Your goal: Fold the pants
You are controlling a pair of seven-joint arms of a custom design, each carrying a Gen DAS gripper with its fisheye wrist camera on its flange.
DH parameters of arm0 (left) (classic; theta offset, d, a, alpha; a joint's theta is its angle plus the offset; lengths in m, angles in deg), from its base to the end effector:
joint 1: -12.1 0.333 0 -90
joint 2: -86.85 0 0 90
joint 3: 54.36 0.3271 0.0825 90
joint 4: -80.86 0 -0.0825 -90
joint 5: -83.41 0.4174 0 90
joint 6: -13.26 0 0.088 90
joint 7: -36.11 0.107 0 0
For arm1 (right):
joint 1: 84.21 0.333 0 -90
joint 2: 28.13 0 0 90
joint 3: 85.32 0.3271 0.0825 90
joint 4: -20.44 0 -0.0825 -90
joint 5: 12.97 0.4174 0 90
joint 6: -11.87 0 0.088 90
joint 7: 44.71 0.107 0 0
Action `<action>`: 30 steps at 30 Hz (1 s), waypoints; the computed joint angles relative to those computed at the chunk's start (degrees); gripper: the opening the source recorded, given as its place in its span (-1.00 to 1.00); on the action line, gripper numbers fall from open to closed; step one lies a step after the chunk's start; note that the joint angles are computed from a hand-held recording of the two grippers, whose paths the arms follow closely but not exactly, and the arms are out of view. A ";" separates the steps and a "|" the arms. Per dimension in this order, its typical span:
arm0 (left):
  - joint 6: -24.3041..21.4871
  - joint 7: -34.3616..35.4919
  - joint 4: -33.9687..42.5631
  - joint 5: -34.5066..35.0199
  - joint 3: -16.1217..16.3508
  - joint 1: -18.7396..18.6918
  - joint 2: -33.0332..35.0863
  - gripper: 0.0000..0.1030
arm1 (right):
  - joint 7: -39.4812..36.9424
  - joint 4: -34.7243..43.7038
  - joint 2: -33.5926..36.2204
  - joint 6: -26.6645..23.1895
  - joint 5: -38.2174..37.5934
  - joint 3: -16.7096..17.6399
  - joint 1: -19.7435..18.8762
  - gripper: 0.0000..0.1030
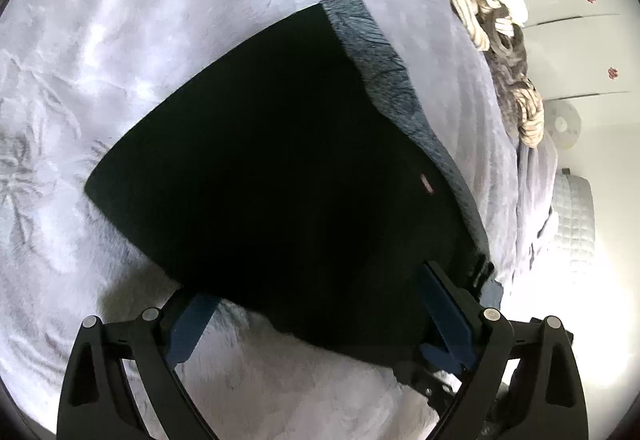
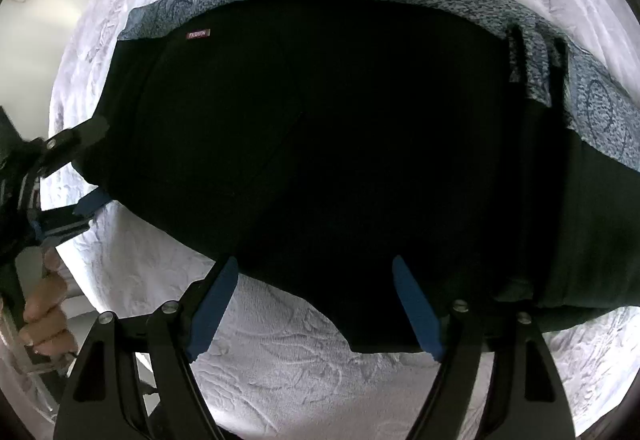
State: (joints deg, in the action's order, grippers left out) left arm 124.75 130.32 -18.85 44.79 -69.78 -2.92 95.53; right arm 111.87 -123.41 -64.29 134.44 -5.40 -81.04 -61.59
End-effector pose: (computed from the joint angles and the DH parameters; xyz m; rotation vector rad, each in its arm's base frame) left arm 0.5441 -0.3581 0.5074 1.4469 -2.0970 0.5309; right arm 0.3615 0.1922 0.5161 -1.1395 2.6472 0.1190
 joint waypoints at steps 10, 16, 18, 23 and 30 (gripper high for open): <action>1.24 -0.92 1.42 3.71 -0.43 -1.15 0.81 0.86 | -0.06 1.09 2.11 0.99 0.06 0.33 0.10 0.62; 2.96 1.74 2.08 6.01 -0.92 -2.48 -1.50 0.86 | 0.22 1.15 2.74 1.91 -0.09 0.44 0.16 0.64; 3.39 0.37 2.83 9.27 -0.97 -3.41 -1.01 0.86 | 0.22 1.18 2.88 2.11 -0.05 0.40 0.20 0.65; 2.63 -5.87 5.01 24.73 -0.82 -6.75 1.01 0.36 | 0.78 1.30 1.93 2.03 -0.17 0.34 -0.15 0.66; 4.92 -5.59 4.43 27.15 -0.80 -7.01 0.58 -0.01 | 3.02 1.08 -2.75 0.25 -2.20 0.04 -1.98 0.66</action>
